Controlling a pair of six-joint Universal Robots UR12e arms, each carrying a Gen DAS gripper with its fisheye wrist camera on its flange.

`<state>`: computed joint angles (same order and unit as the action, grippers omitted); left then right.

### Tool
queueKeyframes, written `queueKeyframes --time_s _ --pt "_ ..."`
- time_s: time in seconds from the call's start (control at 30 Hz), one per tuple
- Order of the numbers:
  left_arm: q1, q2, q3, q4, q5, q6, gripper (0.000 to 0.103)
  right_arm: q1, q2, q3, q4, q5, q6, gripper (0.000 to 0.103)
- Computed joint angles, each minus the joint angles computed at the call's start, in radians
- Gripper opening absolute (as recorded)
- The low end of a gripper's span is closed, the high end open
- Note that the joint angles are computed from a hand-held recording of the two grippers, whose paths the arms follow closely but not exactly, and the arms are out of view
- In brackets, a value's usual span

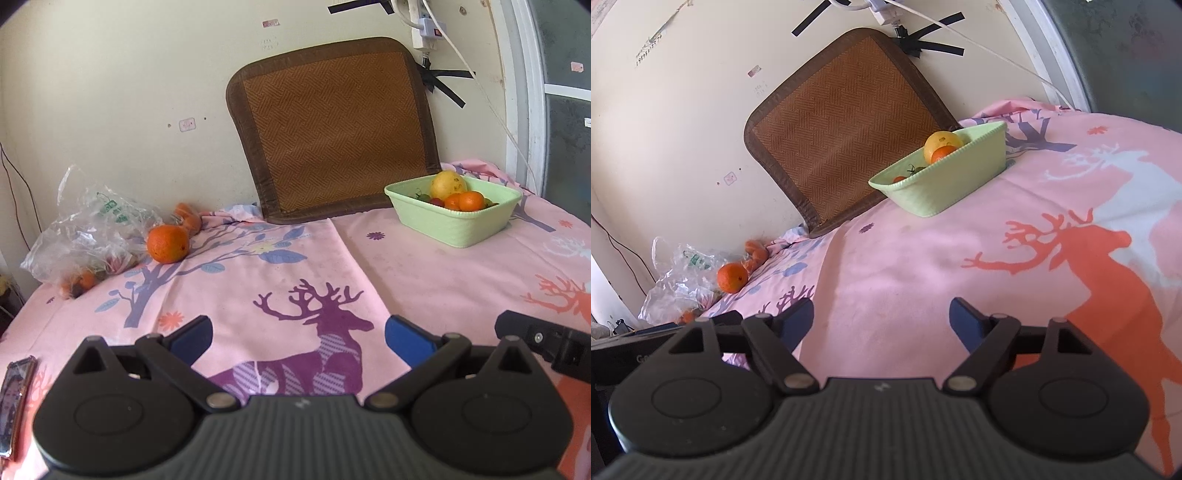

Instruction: Organize fruits

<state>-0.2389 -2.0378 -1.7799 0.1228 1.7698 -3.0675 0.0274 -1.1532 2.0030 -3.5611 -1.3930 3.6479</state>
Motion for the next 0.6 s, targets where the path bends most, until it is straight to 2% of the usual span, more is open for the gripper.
queueKeyframes --time_s 0.1,0.23,0.6 --pt "0.003 0.003 0.001 -0.002 -0.005 -0.006 0.103 0.0 0.001 0.0 0.0 0.002 -0.001 0.083" --pt "0.017 0.013 0.004 -0.05 -0.046 -0.041 0.103 -0.001 0.0 0.0 0.001 0.005 -0.002 0.083" --pt "0.021 0.014 0.011 -0.105 -0.04 -0.053 0.103 -0.001 -0.001 0.0 0.006 0.014 -0.013 0.083"
